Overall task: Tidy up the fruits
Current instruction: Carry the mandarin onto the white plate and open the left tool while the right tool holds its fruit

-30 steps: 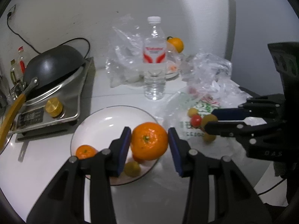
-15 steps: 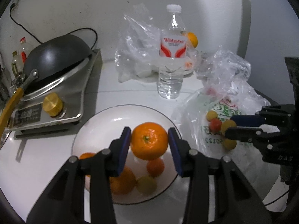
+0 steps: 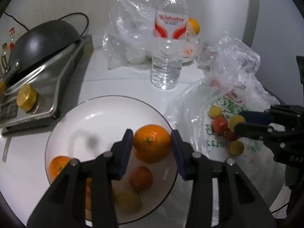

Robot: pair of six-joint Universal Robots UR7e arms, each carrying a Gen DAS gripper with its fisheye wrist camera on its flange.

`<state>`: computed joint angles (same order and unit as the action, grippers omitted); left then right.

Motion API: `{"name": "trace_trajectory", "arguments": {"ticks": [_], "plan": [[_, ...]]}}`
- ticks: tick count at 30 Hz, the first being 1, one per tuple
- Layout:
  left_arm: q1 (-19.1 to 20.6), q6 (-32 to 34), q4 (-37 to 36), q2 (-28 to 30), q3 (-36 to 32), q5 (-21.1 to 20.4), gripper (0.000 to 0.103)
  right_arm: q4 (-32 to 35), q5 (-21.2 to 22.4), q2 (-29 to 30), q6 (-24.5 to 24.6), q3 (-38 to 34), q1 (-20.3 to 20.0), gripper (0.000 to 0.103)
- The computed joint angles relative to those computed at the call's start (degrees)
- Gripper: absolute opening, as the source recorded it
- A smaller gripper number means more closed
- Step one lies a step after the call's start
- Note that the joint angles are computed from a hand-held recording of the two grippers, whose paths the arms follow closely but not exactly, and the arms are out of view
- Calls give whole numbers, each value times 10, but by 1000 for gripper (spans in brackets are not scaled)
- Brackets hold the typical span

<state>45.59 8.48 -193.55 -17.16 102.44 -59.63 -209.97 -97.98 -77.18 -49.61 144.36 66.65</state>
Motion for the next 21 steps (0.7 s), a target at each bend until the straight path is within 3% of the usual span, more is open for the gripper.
{"name": "trace_trajectory", "arguments": {"ticks": [8, 11, 21], "plan": [[3, 2, -12, -8, 9, -20, 43, -3, -9, 5, -3, -5, 7, 29], [0, 9, -37, -14, 22, -24, 51, -13, -22, 14, -1, -6, 21, 29], [6, 27, -114, -54, 74, -19, 51, -31, -72, 61, 0, -25, 85, 29]]}}
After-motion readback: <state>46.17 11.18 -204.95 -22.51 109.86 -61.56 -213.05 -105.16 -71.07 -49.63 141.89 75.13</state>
